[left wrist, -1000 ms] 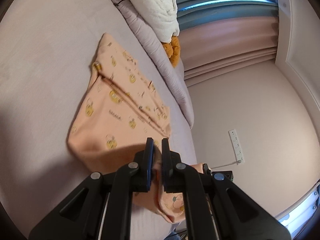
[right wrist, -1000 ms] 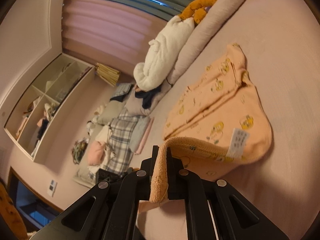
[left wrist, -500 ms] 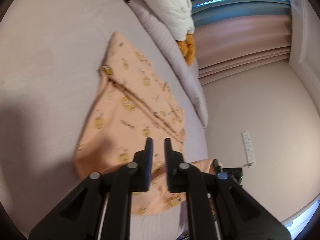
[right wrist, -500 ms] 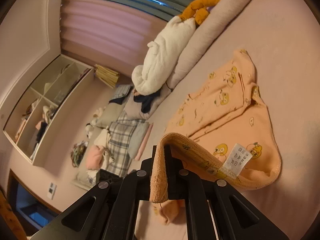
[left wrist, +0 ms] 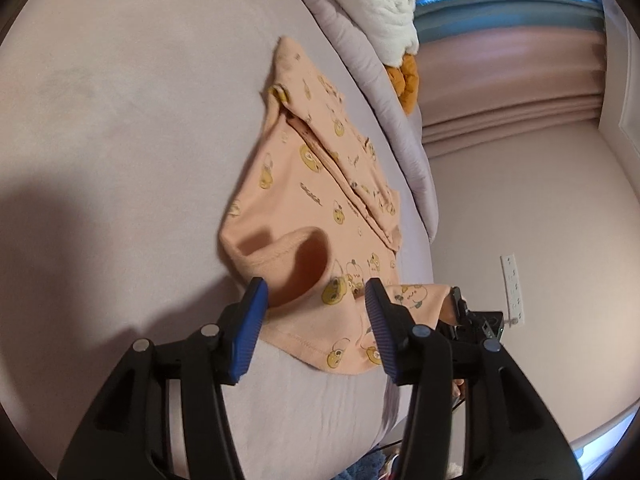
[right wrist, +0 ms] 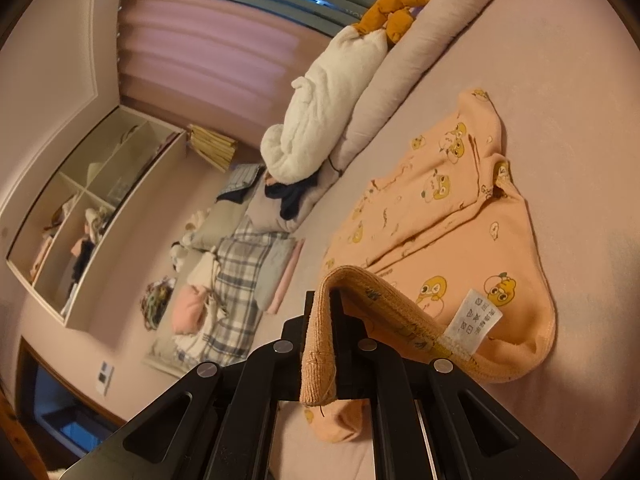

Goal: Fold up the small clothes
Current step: 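Lay the hem down on the shirt and open both grippers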

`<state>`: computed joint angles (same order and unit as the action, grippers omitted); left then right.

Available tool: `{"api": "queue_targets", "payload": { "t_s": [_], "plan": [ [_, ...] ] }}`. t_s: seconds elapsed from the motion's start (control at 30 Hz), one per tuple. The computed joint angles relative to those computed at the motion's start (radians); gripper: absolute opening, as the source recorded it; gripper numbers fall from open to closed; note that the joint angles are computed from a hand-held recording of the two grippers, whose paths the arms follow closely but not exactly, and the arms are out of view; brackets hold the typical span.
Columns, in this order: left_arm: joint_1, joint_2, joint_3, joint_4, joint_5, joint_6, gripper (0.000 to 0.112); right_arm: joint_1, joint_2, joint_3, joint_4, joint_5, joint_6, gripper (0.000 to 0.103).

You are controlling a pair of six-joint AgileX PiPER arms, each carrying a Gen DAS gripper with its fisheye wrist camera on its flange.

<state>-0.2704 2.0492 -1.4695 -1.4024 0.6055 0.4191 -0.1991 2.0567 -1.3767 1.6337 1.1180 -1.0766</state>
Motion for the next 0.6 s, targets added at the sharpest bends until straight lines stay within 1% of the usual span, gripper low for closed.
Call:
{"api": "queue_targets", "payload": {
  "t_s": [0.1, 0.17, 0.2, 0.23, 0.3, 0.33, 0.37, 0.4, 0.47, 0.53, 0.6],
  "plan": [
    [-0.018, 0.059, -0.091, 0.085, -0.005, -0.063, 0.049, 0.005, -0.002, 0.004, -0.001, -0.004, 0.001, 0.007],
    [-0.017, 0.090, -0.121, 0.068, 0.023, -0.046, 0.049, 0.009, -0.003, 0.005, -0.004, -0.009, 0.004, 0.007],
    [-0.015, 0.107, -0.133, 0.033, 0.055, -0.009, 0.049, 0.012, -0.004, 0.004, -0.010, -0.016, 0.008, 0.007],
    [-0.018, 0.114, -0.142, 0.034, 0.071, -0.001, 0.049, 0.015, -0.006, 0.003, -0.018, -0.024, 0.013, 0.007],
    [-0.025, 0.122, -0.162, 0.067, 0.093, -0.004, 0.038, 0.016, -0.008, -0.001, -0.034, -0.031, 0.025, 0.007],
    [-0.027, 0.133, -0.180, 0.084, 0.118, -0.016, 0.026, 0.019, -0.011, -0.001, -0.039, -0.038, 0.027, 0.007],
    [-0.029, 0.143, -0.198, 0.112, 0.136, -0.045, 0.019, 0.020, -0.014, 0.000, -0.045, -0.045, 0.028, 0.007],
    [-0.031, 0.148, -0.204, 0.125, 0.144, -0.060, 0.017, 0.019, -0.014, -0.001, -0.047, -0.046, 0.031, 0.007],
    [-0.032, 0.150, -0.194, 0.098, 0.156, -0.037, 0.006, 0.021, -0.015, 0.006, -0.043, -0.049, 0.026, 0.007],
    [-0.028, 0.148, -0.163, 0.019, 0.158, 0.012, 0.005, 0.023, -0.016, 0.011, -0.042, -0.054, 0.024, 0.007],
    [-0.018, 0.152, -0.130, -0.134, 0.171, 0.104, 0.004, 0.025, -0.017, 0.015, -0.045, -0.059, 0.024, 0.007]
  ]
}}
